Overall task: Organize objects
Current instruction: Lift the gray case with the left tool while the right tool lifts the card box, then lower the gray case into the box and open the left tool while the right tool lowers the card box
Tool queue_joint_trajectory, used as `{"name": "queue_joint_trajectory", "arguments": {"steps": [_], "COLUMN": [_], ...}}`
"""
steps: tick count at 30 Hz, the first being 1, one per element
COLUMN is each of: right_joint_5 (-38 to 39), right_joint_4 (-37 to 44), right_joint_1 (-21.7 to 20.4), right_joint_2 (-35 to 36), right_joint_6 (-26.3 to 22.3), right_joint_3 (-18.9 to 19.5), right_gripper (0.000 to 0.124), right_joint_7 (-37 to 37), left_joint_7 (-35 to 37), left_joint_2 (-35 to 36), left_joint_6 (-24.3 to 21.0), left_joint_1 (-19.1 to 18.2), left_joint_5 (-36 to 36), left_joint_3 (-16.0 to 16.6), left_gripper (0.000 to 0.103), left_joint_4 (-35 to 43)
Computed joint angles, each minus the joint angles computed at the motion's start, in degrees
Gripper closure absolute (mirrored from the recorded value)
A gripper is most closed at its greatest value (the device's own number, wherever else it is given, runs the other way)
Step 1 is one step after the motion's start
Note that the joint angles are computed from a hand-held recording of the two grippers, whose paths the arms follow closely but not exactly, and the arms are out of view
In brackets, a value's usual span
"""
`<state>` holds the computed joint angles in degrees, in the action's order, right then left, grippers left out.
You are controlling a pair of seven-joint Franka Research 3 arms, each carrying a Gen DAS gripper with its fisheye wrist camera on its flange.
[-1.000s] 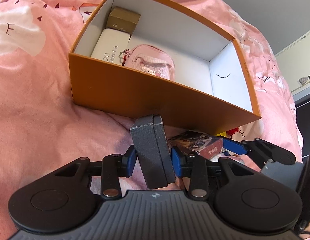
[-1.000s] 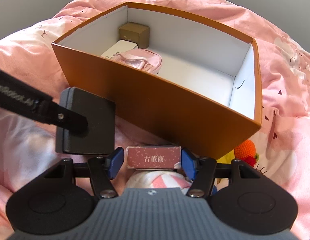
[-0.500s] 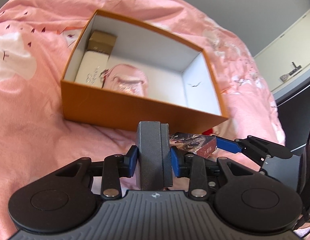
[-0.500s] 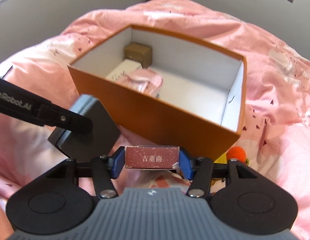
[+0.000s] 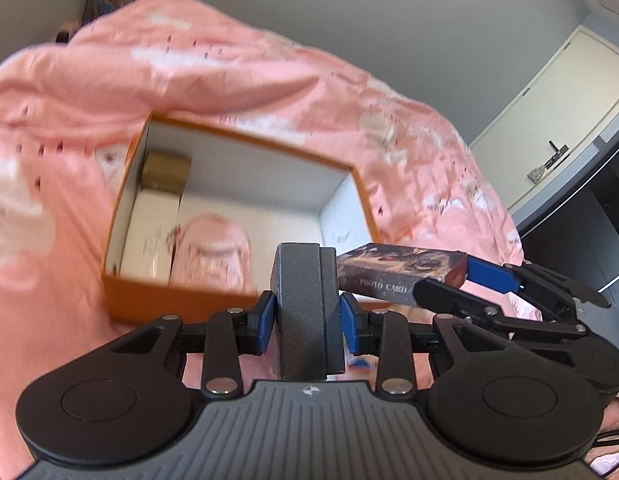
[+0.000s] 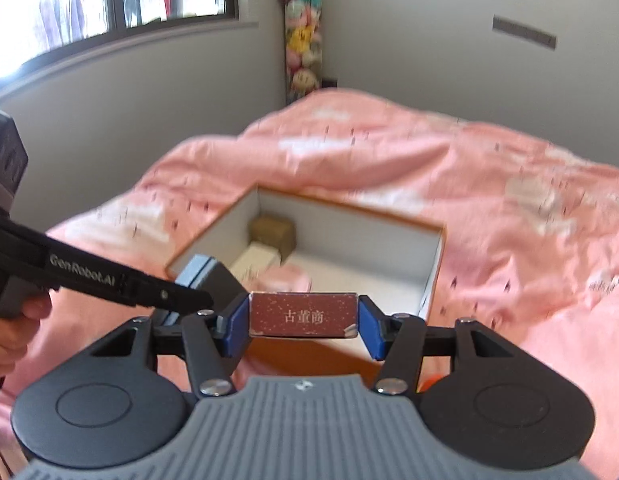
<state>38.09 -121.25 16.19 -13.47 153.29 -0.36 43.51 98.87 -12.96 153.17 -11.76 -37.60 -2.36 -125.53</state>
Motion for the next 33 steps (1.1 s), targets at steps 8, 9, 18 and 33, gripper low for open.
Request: {"name": "queue_joint_trajectory", "arguments": {"steps": [8,9,18,33], "right_joint_5": [0.87,0.6,-2.92,-11.08], "right_joint_4": [6.99,7.91,16.92,28.37], "right_joint_1": [-0.55,-0.79,-3.11,-4.67], "right_joint_2": [7.0,8.21,18.84,31.45], "right_joint_6": [3.2,3.27,4.06,2.49], "right_joint_3": [0.66,0.88,2.91,4.71], "right_gripper": [0.066,0.066,0.066,0.066], "right_joint_7": [1.55,2.26,8.84,15.17], "left_joint_7": [0.52,0.56,-3.57,-10.02], "left_joint_2": [7.63,8.89,23.45,39.07], "left_joint_6": [0.33,0.23,-1.55,-3.16], "left_joint_1": [2.43,3.04,10.11,15.8], "left_joint_5": [0.12,0.41,2.9,10.44], "left_joint_3": [-1.11,-1.5,-6.76,-13.81], "left_gripper": [0.064,0.064,0.064,0.064], "left_joint_4": [8.73,10.06,24.0,36.58]}}
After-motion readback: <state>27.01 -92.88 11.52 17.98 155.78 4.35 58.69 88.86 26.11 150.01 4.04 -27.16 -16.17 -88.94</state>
